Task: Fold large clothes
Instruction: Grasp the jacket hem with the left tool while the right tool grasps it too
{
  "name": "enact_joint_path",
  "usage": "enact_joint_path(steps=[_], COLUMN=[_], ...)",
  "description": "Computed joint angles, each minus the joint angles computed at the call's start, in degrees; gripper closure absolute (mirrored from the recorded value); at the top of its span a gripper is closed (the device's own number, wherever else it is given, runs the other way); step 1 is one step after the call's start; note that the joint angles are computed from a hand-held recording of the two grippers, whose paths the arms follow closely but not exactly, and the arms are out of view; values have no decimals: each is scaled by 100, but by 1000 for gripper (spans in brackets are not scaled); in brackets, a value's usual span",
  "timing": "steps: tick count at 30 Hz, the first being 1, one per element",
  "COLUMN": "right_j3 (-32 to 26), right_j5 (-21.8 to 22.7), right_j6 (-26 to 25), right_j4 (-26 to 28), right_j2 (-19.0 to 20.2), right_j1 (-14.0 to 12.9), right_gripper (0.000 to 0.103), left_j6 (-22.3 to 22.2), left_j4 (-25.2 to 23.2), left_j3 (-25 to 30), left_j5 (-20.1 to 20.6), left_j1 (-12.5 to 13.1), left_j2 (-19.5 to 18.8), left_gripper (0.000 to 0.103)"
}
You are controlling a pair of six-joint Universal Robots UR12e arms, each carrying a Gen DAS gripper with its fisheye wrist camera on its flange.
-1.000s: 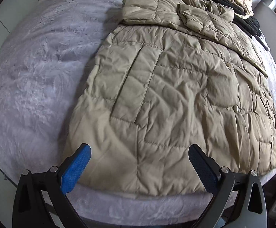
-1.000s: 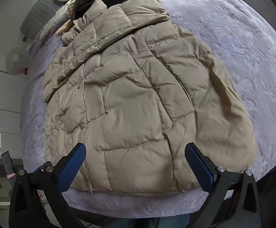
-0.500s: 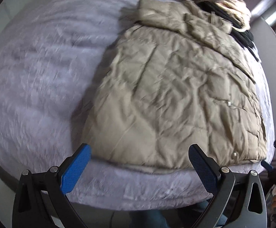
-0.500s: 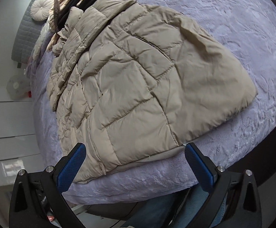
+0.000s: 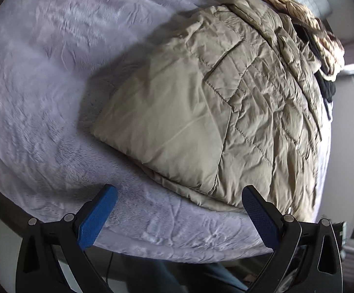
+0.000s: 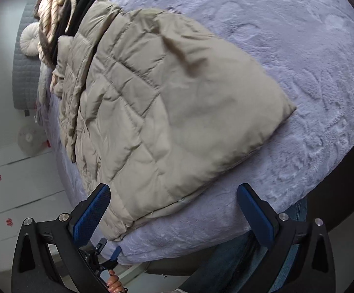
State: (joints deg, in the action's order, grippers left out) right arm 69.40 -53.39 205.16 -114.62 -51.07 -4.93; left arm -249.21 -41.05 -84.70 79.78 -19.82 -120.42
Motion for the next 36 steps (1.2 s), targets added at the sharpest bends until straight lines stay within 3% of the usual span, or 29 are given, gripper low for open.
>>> enact_joint_path(steps=[5,8,13,18,20,22,23,24,25,26,28,29,31,35,36], right_j3=[95,57,-13,61,126,244,287,324,381,451,552,597,690,567,511], right_j5=[214,123,-6,105,267,515,538,529,519,523,466,418,403,419,437], right_j6=[234,110,85,305,478,820,1004,1189,1419,1616,1917,2014,2108,1636,1571], right_j4=[-203,-103,-54,-436,-677,-1062,-1185,-1260,-1363,-1492,-1651,-1724,-2076,-2164,-2148], right_j2=[49,64,94,98,95,94,92,92,89,81,57,38,-13,-55,-51], right_j1=[-51,-36,4,17,4,-16,-13,-14,-18,-26,-35,-38,-26,17,24], right_gripper=[0,0,0,0,2,6,15,26,31,38,62,87,93,95,96], left_j6=[-136,-68,-64,398,487,544,539,540,544,561,634,705,870,1121,1153], left_j4=[503,506,977,576,451,284,284,322,400,496,697,779,924,1201,1305], left_j3=[-53,49,171,546,605,608,583,536,476,396,287,257,192,193,208], left_j5=[-204,-242,-424,-586,-572,-552,-549,-572,-647,-710,-776,-775,-752,-739,-734], left_j1=[73,100,139,124,120,130,137,151,178,206,241,249,256,294,312], left_j2=[-112,-204,-373,-592,-612,-585,-570,-550,-529,-500,-448,-423,-346,-247,-227], left_gripper=[0,0,0,0,6,23,29,42,57,66,81,83,84,85,90])
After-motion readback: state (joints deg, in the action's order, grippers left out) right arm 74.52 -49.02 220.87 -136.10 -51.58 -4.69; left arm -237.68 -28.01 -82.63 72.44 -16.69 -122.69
